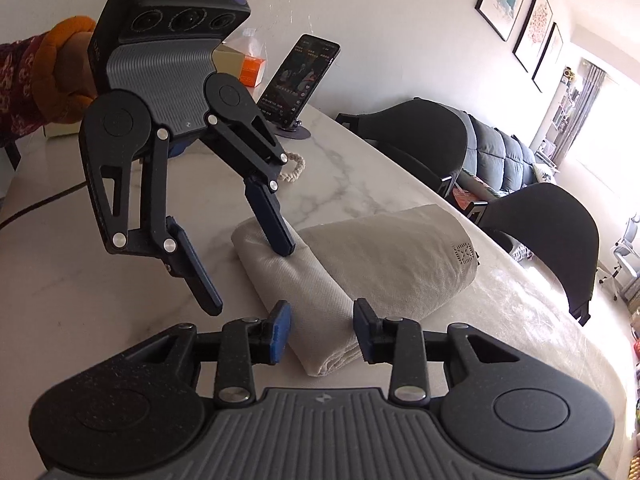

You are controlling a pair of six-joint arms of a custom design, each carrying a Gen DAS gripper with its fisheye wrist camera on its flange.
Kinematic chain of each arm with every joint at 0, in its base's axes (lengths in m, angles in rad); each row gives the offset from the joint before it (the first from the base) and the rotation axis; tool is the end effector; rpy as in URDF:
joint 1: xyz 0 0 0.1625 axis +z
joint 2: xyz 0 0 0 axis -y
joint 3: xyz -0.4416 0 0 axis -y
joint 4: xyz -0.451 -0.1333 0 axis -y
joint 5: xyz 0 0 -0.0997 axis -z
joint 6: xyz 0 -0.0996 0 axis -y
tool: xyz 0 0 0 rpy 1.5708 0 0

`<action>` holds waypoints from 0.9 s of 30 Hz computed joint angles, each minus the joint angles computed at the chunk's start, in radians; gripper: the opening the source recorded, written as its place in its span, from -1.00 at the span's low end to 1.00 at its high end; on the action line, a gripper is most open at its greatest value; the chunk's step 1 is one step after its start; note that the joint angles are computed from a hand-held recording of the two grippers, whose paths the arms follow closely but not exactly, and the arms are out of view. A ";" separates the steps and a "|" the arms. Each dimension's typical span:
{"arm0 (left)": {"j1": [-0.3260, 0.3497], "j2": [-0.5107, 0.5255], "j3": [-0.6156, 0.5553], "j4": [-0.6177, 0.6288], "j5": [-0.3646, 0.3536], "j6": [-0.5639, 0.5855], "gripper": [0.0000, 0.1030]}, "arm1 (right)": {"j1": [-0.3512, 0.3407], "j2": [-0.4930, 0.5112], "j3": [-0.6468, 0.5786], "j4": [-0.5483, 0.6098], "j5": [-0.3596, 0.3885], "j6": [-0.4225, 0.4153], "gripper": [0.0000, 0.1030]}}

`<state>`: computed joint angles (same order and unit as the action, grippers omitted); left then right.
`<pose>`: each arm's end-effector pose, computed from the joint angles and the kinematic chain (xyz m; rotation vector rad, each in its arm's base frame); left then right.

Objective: Fold shopping bag
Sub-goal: 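Lower the right tool and pinch the rolled bag end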

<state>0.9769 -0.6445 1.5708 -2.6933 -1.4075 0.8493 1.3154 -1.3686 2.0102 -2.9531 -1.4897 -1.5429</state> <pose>-0.2907 -0.6977 -0.0097 1.9271 2.2260 -0.2567 -0.0124 -0.6071 0.3192 1.5464 -1.9946 0.6899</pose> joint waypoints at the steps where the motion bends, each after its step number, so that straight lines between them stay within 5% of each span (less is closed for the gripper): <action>1: -0.003 0.001 0.001 -0.003 0.009 0.018 0.23 | 0.005 0.004 -0.003 0.002 -0.016 -0.021 -0.21; 20: -0.001 0.048 -0.072 0.038 0.030 0.094 0.23 | 0.073 0.070 -0.069 0.033 -0.220 -0.208 -0.18; 27: 0.004 0.066 -0.095 0.038 0.037 0.122 0.23 | 0.079 0.080 -0.117 0.128 -0.231 -0.135 -0.19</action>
